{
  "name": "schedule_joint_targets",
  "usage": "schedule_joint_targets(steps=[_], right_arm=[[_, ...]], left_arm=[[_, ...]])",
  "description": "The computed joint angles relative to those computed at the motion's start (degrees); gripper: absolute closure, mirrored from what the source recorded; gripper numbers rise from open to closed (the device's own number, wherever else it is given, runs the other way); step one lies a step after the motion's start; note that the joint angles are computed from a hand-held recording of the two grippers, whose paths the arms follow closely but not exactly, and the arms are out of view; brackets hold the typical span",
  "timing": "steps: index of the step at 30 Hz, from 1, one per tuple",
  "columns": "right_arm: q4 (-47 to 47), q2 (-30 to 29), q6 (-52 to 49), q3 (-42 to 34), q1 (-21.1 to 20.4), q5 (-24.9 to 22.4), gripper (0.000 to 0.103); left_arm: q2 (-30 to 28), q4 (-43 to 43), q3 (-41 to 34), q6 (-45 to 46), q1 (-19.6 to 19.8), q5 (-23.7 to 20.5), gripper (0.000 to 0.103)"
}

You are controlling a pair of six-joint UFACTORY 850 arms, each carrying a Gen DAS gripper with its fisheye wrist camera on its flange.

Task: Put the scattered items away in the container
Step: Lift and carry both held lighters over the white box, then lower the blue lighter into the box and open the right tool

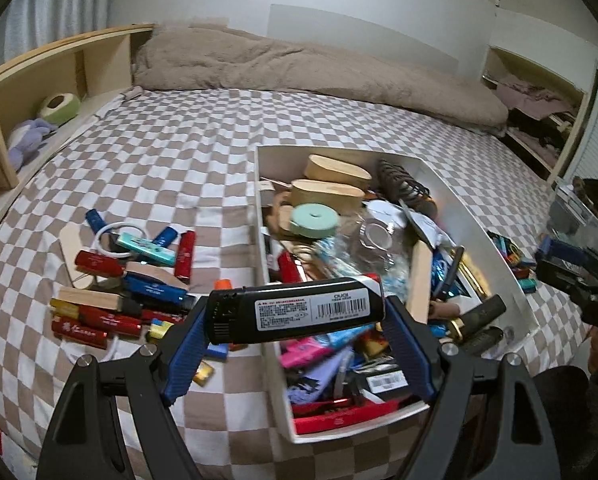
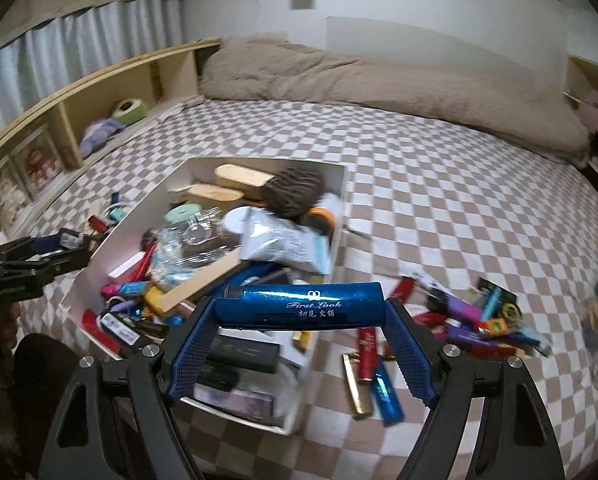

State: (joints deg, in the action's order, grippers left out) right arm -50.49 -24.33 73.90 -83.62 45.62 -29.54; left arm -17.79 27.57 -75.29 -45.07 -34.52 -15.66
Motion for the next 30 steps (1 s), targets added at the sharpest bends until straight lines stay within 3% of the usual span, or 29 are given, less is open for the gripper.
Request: schedule_joint_targets(steps=[4, 17, 27, 30], right_arm=[[8.54, -3.17, -14.94, -4.51, -0.18, -0.58, 0.020], [25.16, -12.89, -55.71, -20.14, -2.30, -15.72, 0.020], [28.25, -22.21, -76.17, -34.37, -2.32, -32.13, 0.020], [26.14, -23.41, -78.18, -35.80, -1.85, -34.46, 0.019]], left_arm=[[-0.23, -2.10, 0.04, 2.65, -0.53, 0.09, 0.019], [-1.73, -9.45, -0.90, 10.51, -0.72, 0.49, 0.019], [-2.22, -9.97, -1.45, 12.01, -1.05, 0.60, 0.019], [-2.09, -8.80, -1.52, 11.69, -1.14, 0.69, 0.019]])
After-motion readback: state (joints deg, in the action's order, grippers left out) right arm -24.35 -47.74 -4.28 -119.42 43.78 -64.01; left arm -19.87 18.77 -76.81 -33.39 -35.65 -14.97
